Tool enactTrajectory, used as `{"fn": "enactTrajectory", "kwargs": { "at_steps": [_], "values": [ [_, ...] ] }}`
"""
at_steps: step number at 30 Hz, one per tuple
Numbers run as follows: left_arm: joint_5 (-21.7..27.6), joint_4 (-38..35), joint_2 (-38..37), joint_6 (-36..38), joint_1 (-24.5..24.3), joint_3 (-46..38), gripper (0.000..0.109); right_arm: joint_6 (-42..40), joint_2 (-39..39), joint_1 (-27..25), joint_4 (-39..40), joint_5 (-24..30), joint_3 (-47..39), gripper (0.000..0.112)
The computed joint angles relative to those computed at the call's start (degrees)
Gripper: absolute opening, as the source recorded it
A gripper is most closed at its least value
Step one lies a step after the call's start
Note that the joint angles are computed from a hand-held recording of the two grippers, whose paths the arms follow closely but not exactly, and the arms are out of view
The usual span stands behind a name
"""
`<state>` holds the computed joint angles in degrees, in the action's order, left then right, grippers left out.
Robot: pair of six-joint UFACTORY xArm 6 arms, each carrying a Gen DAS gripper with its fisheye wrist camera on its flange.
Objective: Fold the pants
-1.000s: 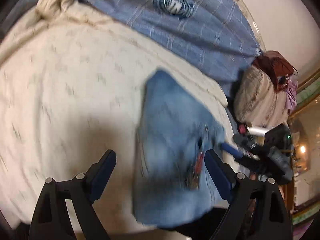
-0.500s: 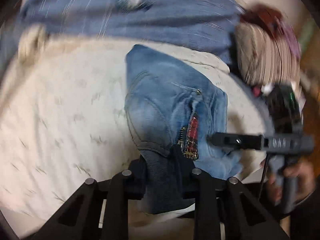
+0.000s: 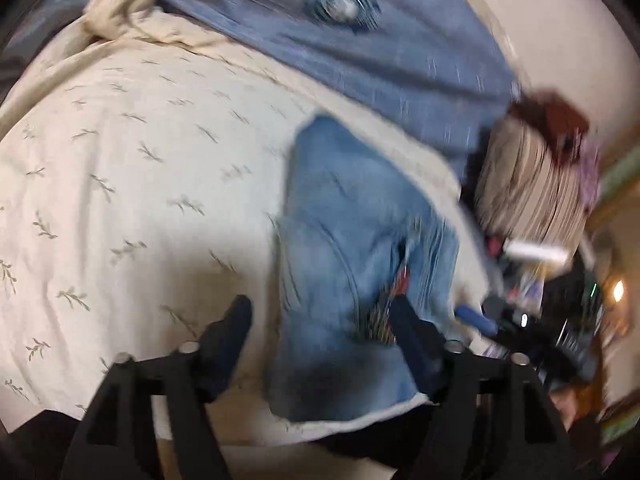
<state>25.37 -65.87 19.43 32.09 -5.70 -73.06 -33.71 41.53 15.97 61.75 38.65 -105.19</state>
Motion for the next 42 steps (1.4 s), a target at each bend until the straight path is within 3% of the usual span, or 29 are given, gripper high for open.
{"fn": "enactTrajectory", "kwargs": {
  "at_steps": [4,8,11,15,16,18,19,21,26,34,39,42],
  "values": [
    [6.3,0.5,4.7,-4.2,2.0,-6.0,0.081,5.2,-1.5,-1.0,-3.2,-5.9,2.5,0.085],
    [8.3,5.8,9.8,-9.7,1.5,-11.8,0.081,12.6,4.3,-2.5,-7.8,1.9,-4.9,0.085],
    [10.2,8.3,12.9,-12.2,0.9,-15.8,0.081,12.9,6.7,-2.3,-8.4,4.0,-7.7,0.085],
    [4.6,14.4,13.2,-14.0,-1.5,-15.2,0.079,14.7,9.6,-1.1,-12.9,5.1,-11.4,0.082],
    [3.8,15.1,12.7,-13.1,-1.8,-14.5,0.065,15.7,9.4,-0.5,-15.4,4.4,-11.3,0.078],
    [2.5,19.7,12.1,-14.4,-2.6,-14.1,0.055,19.6,9.0,0.7,-22.6,3.0,-11.3,0.05],
    [1.9,21.8,11.8,-15.3,-2.9,-13.8,0.046,19.7,8.7,0.9,-23.6,2.8,-11.1,0.044],
    [1.0,24.4,11.2,-16.6,-3.2,-13.2,0.04,20.1,7.4,1.5,-25.9,1.6,-9.7,0.033],
    [-0.4,27.1,9.3,-17.8,-3.8,-11.7,0.03,20.4,3.4,2.9,-28.2,-1.9,-5.3,0.026],
    [-6.7,30.8,2.9,-18.4,-4.3,-6.6,0.028,17.7,-2.4,4.4,-27.7,-6.0,-1.6,0.024],
    [-9.6,36.9,0.5,-21.7,-3.3,-7.0,0.028,17.2,-2.0,5.1,-28.6,-6.2,-6.1,0.024],
    [-9.4,41.5,2.1,-25.7,-2.1,-10.9,0.028,17.8,1.5,5.2,-29.4,-4.1,-14.2,0.024]
  ]
}}
